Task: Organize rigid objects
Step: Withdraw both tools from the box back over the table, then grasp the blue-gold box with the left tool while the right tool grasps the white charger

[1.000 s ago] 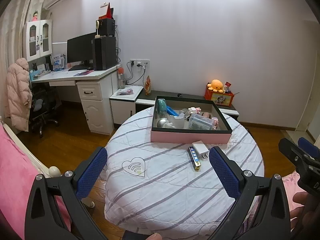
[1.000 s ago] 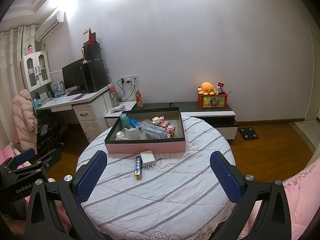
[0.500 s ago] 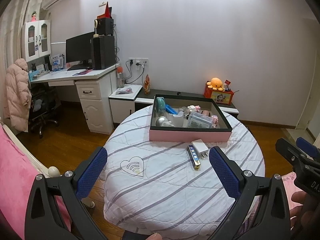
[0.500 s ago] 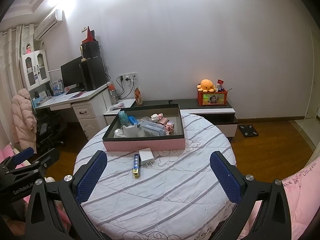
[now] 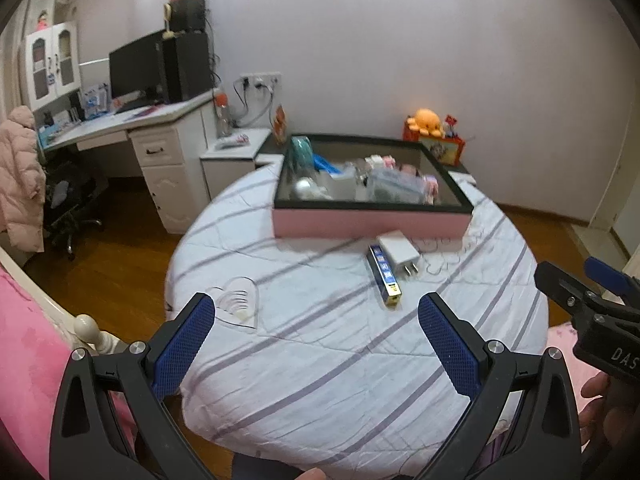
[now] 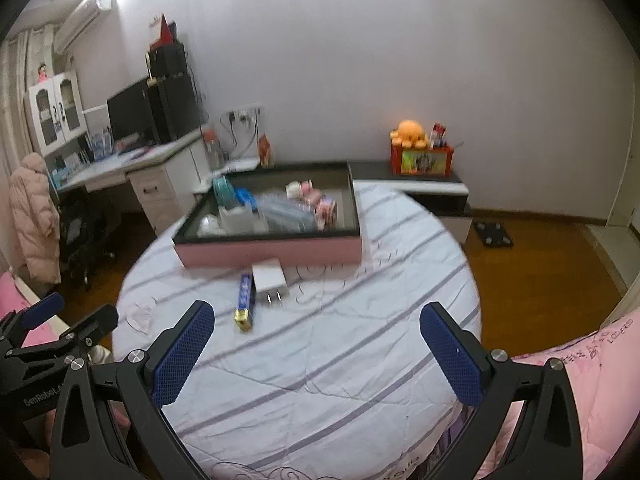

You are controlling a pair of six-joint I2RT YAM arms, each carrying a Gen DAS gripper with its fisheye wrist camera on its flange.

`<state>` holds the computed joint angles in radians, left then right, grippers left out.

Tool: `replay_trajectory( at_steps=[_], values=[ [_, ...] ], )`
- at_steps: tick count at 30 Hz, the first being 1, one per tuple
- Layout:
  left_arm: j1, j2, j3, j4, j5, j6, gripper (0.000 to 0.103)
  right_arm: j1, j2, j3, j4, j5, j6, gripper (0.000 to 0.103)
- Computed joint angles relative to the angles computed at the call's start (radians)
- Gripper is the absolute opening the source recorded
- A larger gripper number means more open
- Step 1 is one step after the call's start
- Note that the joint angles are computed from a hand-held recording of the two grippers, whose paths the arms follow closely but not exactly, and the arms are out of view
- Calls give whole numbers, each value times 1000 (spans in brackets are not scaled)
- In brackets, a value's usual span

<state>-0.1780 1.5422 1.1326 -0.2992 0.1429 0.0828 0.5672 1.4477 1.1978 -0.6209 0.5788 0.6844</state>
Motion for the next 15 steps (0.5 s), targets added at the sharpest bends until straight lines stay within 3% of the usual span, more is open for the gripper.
replay_trajectory(
  at_steps=[8, 15],
  values=[
    [-59, 201, 104, 16, -4, -18, 103, -107, 79, -27, 67, -110, -47, 103],
    [-116, 416, 279, -10, -27, -35, 103, -202, 112, -53, 105, -167, -68, 103]
  ],
)
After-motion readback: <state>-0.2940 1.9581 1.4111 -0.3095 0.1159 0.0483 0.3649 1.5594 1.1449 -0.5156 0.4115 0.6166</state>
